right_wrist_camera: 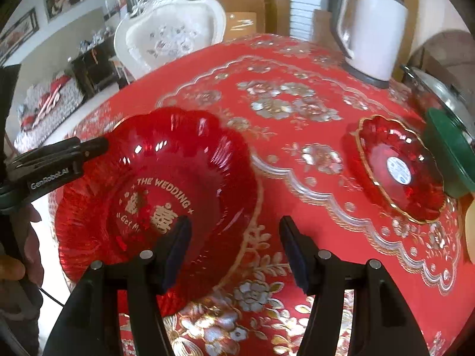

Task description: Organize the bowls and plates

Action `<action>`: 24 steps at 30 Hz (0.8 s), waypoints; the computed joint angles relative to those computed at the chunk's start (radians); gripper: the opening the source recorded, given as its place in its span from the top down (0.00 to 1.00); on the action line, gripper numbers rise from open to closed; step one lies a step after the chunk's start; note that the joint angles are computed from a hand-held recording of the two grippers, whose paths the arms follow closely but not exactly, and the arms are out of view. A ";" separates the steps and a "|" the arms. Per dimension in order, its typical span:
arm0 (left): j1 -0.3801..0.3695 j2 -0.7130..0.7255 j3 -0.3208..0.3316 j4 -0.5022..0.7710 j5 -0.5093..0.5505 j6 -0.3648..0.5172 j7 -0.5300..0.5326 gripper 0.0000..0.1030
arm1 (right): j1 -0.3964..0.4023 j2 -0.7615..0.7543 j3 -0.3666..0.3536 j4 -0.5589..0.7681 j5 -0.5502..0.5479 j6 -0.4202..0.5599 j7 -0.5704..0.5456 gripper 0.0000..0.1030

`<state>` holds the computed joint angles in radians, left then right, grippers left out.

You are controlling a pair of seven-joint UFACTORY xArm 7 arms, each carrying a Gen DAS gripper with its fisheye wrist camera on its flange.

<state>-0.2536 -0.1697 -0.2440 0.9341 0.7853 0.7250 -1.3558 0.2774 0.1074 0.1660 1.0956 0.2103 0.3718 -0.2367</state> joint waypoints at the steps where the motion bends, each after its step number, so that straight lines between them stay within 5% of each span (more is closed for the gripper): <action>1: -0.003 0.004 -0.001 0.012 -0.001 -0.005 0.007 0.40 | -0.004 -0.008 -0.002 -0.004 0.006 -0.003 -0.003 0.40; 12: -0.111 0.167 -0.006 0.237 0.005 -0.022 0.083 0.40 | -0.068 -0.068 -0.054 -0.023 0.054 -0.026 0.015 0.33; 24: -0.278 0.362 0.066 0.468 -0.038 -0.017 0.171 0.40 | -0.133 -0.104 -0.097 -0.066 0.111 -0.028 -0.007 0.33</action>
<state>-0.5319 0.1919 -0.1785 1.4017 0.7471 0.7081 -1.1848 0.1445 0.0032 0.0694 1.0294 0.3216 0.3436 -0.2436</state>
